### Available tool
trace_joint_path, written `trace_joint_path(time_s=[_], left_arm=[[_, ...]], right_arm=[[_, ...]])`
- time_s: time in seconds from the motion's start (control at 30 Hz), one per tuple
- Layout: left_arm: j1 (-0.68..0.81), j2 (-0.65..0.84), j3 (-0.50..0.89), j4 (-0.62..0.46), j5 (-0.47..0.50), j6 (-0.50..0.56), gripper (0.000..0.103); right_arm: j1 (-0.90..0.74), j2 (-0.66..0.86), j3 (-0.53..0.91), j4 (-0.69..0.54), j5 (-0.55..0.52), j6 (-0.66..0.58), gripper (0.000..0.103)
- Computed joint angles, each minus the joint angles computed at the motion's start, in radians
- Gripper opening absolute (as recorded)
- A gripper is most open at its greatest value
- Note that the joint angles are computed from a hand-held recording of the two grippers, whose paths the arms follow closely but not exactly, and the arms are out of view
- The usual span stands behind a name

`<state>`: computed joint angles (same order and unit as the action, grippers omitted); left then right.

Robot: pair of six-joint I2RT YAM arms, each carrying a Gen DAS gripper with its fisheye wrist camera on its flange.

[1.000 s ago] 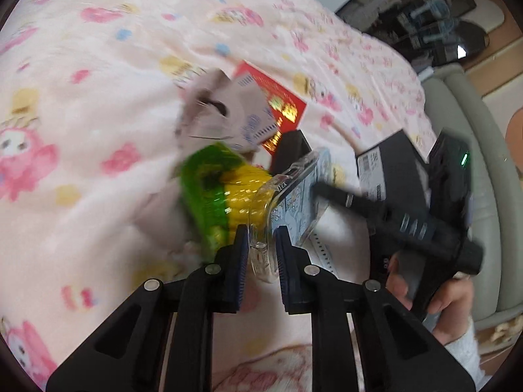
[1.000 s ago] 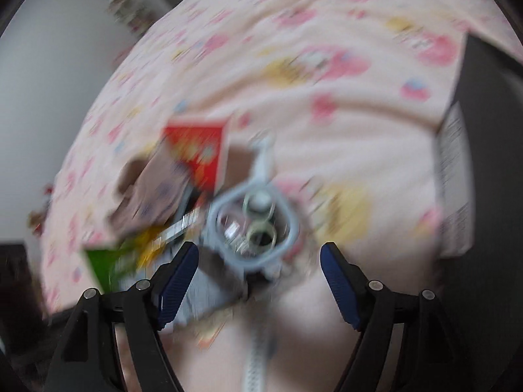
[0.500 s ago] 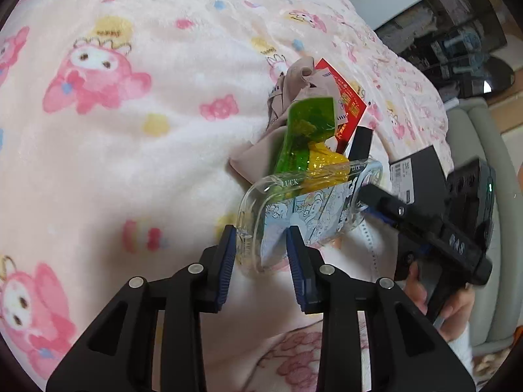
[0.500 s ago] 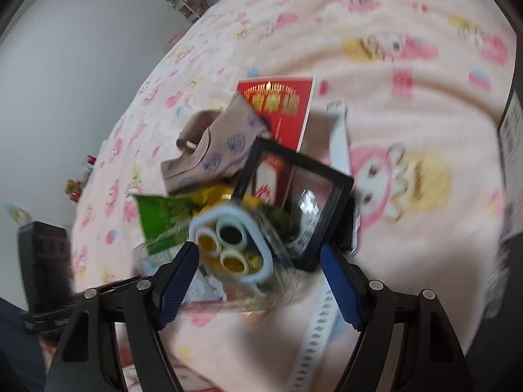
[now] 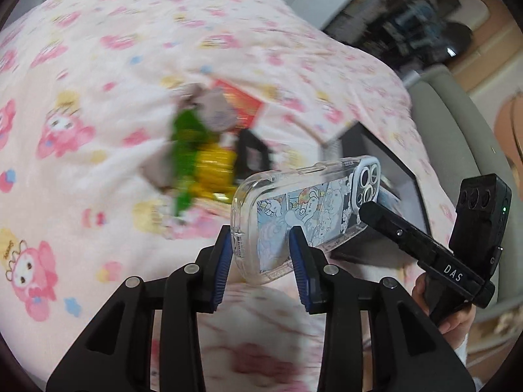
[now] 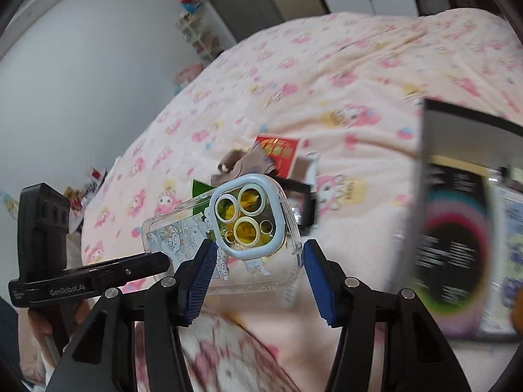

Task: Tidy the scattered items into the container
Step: 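Carry the phone case into the black box and open the left gripper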

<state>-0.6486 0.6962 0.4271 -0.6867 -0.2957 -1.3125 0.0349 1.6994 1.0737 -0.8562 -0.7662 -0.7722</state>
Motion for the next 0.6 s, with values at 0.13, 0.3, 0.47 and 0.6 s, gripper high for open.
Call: trace_joint_path(time_s=[0.13, 0.3, 0.47, 0.6], left_arm=[[-0.009, 0.225, 0.123, 0.136, 0.033, 0.076, 0.034], [-0.006, 0.623, 0.399, 0.293, 0.068, 0.208, 0.034], [0.054, 0.992, 0.693, 0.411, 0.199, 0.343, 0.034], [0.105, 1.239, 0.916, 0.393, 0.321, 0.403, 0.034]], right_arm=[[-0.161, 0.023, 0.108, -0.138, -0.018, -0.142, 0.052], [-0.342, 0.183, 0.375, -0.283, -0.011, -0.253, 0.052], [-0.446, 0.428, 0.735, -0.318, 0.002, -0.223, 0.052], [-0.474, 0.687, 1.082, -0.406, 0.035, -0.157, 0.052]])
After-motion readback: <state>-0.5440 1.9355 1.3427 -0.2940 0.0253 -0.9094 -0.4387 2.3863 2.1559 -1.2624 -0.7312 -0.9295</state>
